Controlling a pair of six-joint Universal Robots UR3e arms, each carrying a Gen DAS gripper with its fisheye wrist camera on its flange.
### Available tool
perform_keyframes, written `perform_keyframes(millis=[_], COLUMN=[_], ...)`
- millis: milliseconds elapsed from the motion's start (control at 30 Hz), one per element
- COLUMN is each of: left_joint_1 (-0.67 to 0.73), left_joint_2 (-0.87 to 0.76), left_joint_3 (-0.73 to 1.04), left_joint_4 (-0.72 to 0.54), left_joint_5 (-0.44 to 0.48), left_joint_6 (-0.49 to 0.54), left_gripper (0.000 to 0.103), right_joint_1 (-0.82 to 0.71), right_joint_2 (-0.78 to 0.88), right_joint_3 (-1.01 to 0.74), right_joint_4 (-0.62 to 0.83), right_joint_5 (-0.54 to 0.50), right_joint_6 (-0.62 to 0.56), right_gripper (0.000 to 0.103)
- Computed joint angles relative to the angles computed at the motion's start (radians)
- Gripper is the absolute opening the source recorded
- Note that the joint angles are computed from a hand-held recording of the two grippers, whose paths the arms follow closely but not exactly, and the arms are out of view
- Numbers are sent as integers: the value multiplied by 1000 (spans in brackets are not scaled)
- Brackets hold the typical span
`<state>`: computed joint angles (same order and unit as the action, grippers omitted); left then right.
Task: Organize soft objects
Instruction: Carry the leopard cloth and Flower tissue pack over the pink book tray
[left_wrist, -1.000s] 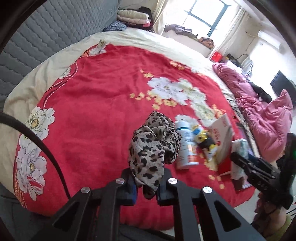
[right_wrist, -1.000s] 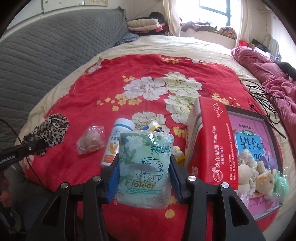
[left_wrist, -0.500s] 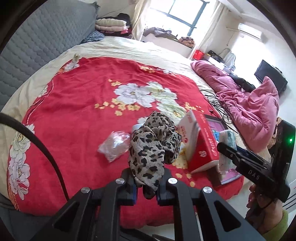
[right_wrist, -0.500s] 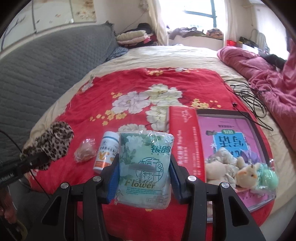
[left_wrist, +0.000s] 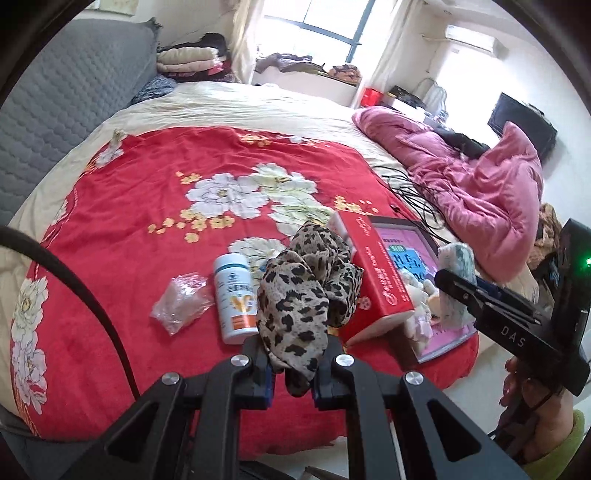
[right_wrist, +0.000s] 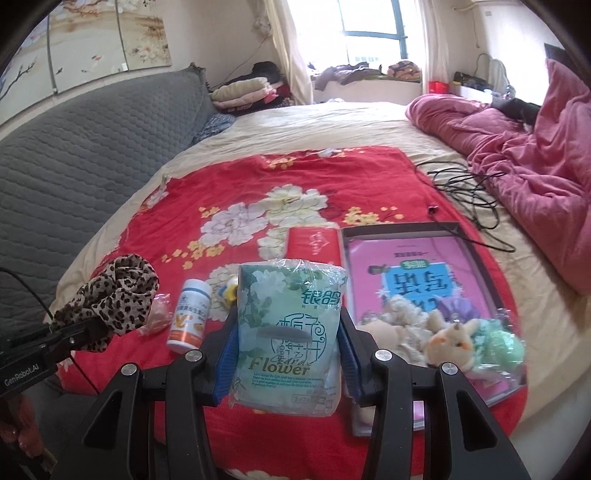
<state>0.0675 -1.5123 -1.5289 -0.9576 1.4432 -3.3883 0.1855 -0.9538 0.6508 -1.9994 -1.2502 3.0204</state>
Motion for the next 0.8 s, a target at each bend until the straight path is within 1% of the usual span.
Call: perform_keyframes(millis=[67,167,367,567,800], left_joint_1=[-22,-48,-120,-200,-300], left_joint_2=[-20,-54,-136,-230,-385], left_joint_3=[30,77,194,314,518], left_joint_4=[-4,-12,-33,-57,-141], left_joint_5=[15,25,66,85,116], left_joint_6=[0,-7,-14,-31,-17], left_gripper=[14,14,14,14,14], right_joint_1=[-5,-35,-101,-162,-222], right_joint_2=[-24,-61,-121,-188,-229], right_joint_3=[33,84,165,248,305], right_joint_4=[-27,-51,-85,-108,-127], right_joint_5=[-32,-28,-6,20,44], right_joint_6=[-13,-15,-13,-26,-45], right_gripper=[49,49,49,49,49])
